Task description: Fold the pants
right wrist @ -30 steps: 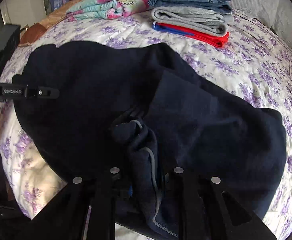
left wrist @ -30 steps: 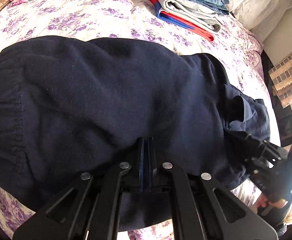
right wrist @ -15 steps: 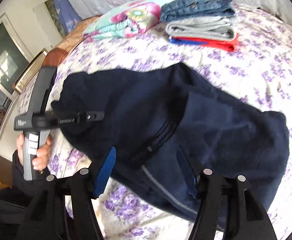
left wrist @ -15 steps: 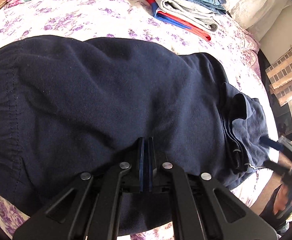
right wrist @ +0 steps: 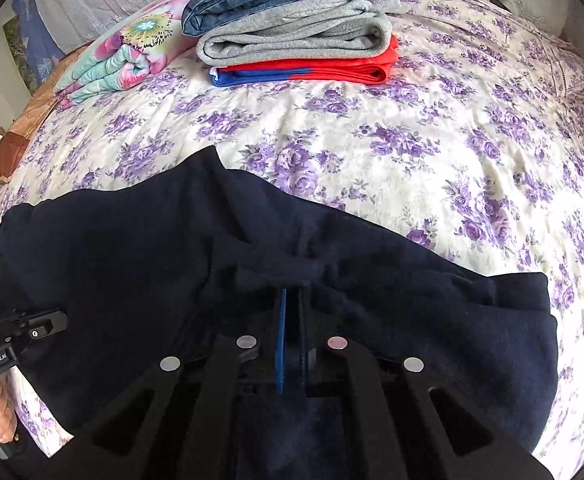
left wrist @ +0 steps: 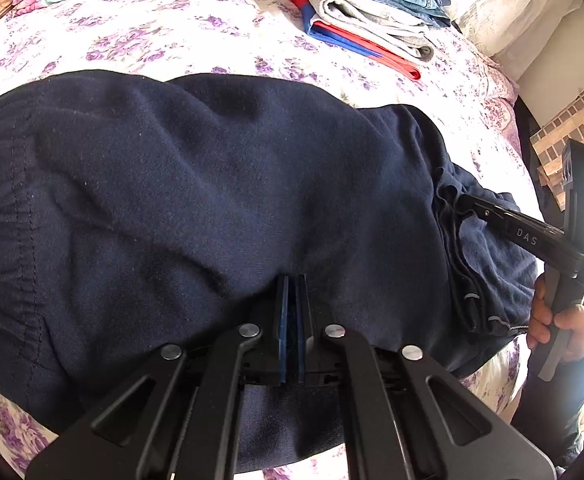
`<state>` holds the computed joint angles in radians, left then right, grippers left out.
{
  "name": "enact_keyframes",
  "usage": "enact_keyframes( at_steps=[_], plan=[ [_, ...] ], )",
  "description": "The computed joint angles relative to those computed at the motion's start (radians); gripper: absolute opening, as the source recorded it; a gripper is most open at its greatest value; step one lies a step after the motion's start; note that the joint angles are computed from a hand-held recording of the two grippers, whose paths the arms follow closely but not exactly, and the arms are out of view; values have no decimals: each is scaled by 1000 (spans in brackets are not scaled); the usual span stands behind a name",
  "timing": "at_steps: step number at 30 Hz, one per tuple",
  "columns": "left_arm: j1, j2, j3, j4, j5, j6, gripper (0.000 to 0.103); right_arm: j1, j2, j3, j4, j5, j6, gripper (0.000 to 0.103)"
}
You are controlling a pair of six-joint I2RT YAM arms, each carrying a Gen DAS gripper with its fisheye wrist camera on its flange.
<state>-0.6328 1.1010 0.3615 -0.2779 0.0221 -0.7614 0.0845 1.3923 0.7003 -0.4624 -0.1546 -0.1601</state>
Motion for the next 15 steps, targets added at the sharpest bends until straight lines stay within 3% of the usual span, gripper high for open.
enact_keyframes(
  at_steps=[4,6,8,11,13,15],
  plan=[
    [6,9,4,3,4,4,2,-41,-46,27,-89,-54,1,8],
    [7,17,10,1,3,6,2,-116,-156,21,-169,-186,0,11],
    [2,27,18,-3,-8,9,2,-222,-264,26,-301,-399,-73,12],
    [-9,38,31,-14,-28,7,2,-383,-409,8,-498,-611,-228,50],
    [-18,30,35,-25,-41,-3,3,-447,-484,-20,-580,-632,-311,52],
    [-34,-2,34,-53,-50,-23,6,-506,-490,-40,-656,-642,-389,63]
  ],
)
